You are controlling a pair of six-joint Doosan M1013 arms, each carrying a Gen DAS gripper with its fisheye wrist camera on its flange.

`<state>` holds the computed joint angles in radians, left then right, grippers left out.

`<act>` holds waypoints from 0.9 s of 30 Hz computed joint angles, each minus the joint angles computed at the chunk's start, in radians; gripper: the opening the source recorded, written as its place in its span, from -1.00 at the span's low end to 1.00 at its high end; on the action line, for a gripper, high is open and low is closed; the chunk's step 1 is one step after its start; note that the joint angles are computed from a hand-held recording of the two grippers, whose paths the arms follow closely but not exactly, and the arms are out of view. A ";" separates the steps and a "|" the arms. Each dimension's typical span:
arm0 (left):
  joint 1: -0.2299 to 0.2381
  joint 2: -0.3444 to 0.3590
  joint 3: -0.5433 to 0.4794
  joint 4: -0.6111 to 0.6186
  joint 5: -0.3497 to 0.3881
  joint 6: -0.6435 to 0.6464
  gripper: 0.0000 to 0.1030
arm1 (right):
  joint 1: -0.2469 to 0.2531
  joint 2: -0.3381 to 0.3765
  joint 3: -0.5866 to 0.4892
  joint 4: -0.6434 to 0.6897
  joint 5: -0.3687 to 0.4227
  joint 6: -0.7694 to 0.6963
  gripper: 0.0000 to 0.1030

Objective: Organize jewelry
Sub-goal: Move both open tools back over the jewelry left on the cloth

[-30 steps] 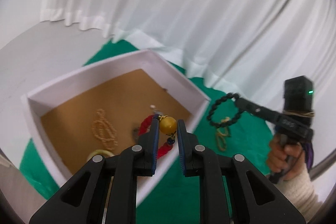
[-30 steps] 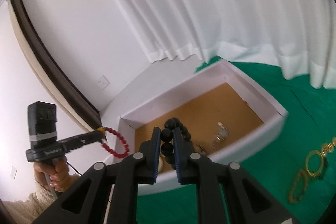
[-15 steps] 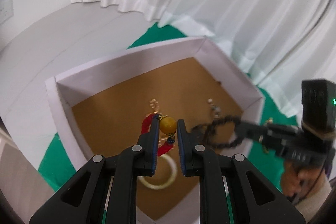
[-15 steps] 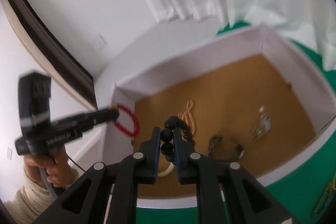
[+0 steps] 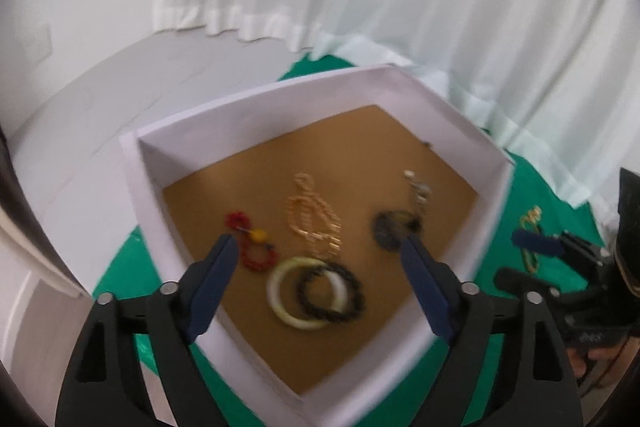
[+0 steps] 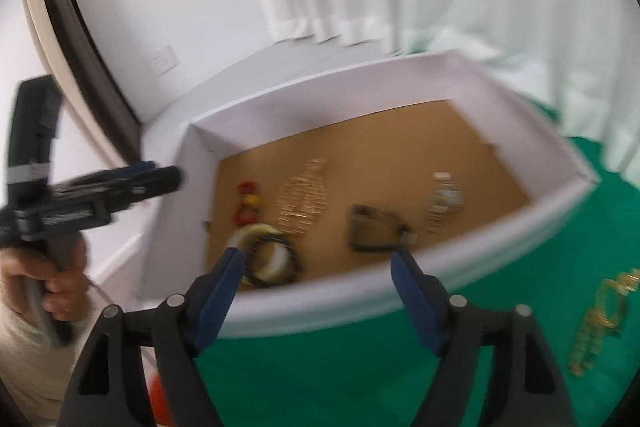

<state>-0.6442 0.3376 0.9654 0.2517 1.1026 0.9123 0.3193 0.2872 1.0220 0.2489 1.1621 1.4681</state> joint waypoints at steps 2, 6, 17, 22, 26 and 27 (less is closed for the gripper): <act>-0.033 -0.004 0.002 0.005 -0.012 0.012 0.75 | -0.013 -0.059 0.081 -0.055 -0.048 0.022 0.51; -0.091 -0.001 0.000 -0.012 -0.045 0.052 0.83 | -0.042 -0.160 0.224 -0.154 -0.119 0.086 0.51; -0.209 0.122 -0.087 -0.147 -0.065 0.225 0.91 | -0.138 -0.376 0.528 -0.449 -0.181 0.360 0.52; -0.236 0.186 -0.137 -0.125 -0.067 0.264 0.91 | -0.182 -0.402 0.583 -0.569 -0.165 0.498 0.53; -0.248 0.244 -0.192 -0.061 -0.042 0.260 0.91 | -0.214 -0.411 0.607 -0.606 -0.166 0.562 0.53; -0.250 0.254 -0.199 -0.041 -0.036 0.254 0.91 | -0.224 -0.412 0.611 -0.605 -0.167 0.573 0.53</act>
